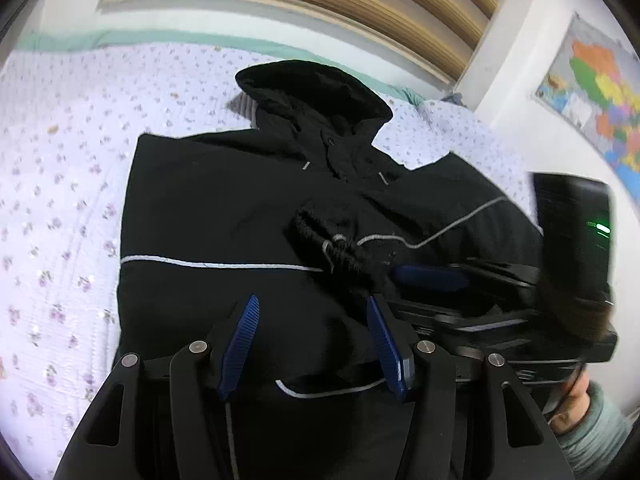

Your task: Fold large clothes

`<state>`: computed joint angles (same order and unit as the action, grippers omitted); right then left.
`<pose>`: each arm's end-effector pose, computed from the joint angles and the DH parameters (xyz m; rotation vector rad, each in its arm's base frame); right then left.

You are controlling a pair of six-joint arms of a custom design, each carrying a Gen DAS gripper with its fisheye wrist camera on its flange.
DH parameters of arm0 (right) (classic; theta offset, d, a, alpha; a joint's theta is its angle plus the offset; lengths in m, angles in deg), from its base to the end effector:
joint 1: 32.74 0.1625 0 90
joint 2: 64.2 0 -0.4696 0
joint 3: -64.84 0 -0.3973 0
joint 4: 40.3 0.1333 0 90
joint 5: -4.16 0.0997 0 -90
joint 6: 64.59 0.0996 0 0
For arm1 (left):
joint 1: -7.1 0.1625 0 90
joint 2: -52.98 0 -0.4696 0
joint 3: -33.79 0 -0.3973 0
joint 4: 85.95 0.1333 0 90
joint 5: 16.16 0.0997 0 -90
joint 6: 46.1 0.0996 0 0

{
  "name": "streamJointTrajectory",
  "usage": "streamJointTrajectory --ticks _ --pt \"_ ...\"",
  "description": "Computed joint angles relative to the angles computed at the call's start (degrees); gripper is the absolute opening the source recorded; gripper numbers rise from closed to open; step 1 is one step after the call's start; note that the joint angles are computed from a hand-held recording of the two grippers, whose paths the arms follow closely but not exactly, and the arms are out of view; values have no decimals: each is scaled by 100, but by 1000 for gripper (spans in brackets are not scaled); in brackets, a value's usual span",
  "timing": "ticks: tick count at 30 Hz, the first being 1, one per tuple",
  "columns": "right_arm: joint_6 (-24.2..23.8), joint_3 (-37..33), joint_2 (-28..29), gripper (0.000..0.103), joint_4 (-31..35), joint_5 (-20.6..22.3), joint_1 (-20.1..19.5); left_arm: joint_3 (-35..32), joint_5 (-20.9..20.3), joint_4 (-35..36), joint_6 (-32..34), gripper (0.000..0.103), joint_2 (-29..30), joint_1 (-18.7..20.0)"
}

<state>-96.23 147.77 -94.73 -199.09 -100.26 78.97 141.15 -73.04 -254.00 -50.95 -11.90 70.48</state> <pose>0.3855 -0.6750 0.0219 1.2302 -2.5640 0.3768 -0.1109 -0.6402 0.3095 0.2452 2.5766 -1.0033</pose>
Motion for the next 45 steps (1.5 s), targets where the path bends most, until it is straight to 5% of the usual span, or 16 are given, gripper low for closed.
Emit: streamJointTrajectory --ticks 7,16,20,22,31,37,39,41,45 --pt "-357 749 -828 69 -838 14 28 -328 -890 235 -722 58 55 245" --pt "25 1014 -1615 73 -1480 -324 -408 -901 -1138 731 -1095 58 509 316" --pt "342 982 -1755 73 -1522 -606 -628 -1182 -906 872 -1080 57 834 288" --pt "357 934 -1715 73 -1697 -941 -695 -1294 -474 938 -908 24 976 206" --pt "724 379 -1467 73 -746 -1027 -739 -648 -212 -370 -284 19 64 178" --pt "514 92 -818 73 -377 -1231 -559 -656 -432 927 -1024 19 -214 752" --pt "429 -43 -499 73 -277 -1736 -508 -722 -641 1237 -1183 19 -110 936" --pt "-136 -58 -178 75 -779 -2305 -440 -647 -793 1042 -1105 21 -129 1001" --pt "-217 -26 -132 76 -939 -2424 -423 -543 -257 1096 -624 25 -228 738"
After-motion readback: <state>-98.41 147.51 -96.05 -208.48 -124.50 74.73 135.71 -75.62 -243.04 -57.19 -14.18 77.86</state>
